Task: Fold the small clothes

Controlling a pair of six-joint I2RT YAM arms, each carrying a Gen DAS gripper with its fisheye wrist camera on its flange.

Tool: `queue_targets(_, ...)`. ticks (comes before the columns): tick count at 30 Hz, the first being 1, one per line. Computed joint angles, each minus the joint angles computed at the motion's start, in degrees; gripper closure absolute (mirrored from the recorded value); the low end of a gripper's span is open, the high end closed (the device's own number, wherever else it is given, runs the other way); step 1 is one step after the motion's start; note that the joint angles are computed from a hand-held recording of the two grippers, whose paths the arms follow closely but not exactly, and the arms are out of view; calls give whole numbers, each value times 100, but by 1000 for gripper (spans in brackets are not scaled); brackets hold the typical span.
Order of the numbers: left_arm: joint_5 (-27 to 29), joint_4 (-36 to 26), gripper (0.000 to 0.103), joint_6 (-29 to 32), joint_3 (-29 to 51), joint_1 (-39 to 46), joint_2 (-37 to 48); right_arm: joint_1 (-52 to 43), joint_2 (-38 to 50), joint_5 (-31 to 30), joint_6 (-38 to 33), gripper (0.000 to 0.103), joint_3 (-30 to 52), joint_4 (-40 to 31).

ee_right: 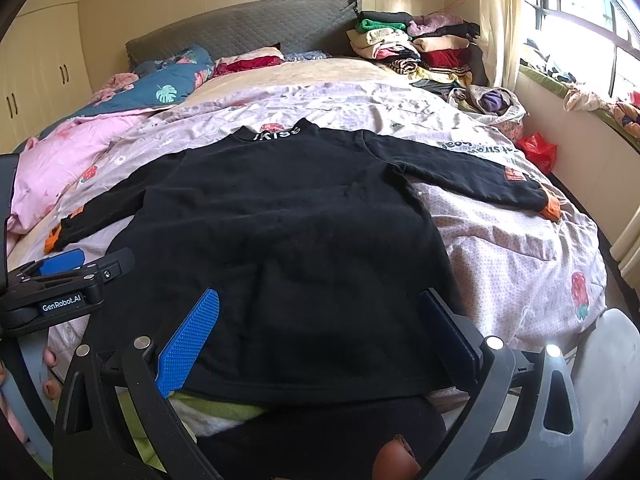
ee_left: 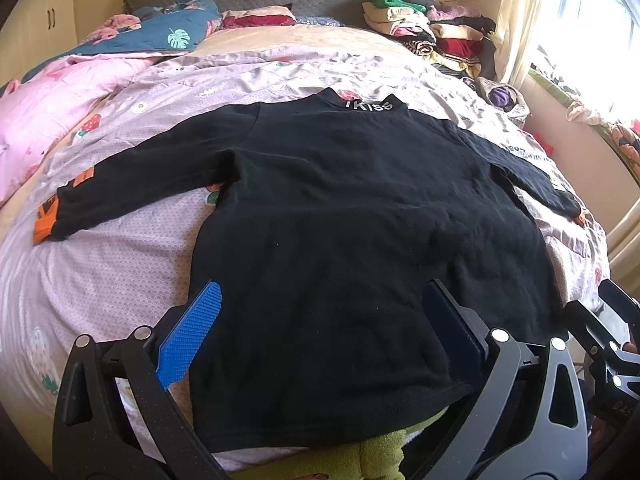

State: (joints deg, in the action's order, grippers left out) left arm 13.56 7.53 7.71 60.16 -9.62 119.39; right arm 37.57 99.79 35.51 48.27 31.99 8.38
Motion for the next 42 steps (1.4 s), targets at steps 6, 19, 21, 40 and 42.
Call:
queue_targets(6, -12, -6, 8, -1, 13, -7, 15, 23, -2, 8, 17, 4, 19, -35)
queue_targets(19, -10, 38, 8, 10, -20, -15, 34, 19, 17, 28, 1, 4, 50, -27)
queue_targets(21, -19, 52, 8, 12, -23, -31, 55, 23, 9, 32, 5, 4, 37, -27)
queue_targets(40, 50, -369, 8, 59, 696, -24, 483, -418, 143, -246, -361, 4, 284, -8)
queue_targets(42, 90, -498, 8, 26, 906, -18, 569, -539, 137, -283, -491, 4, 384, -71)
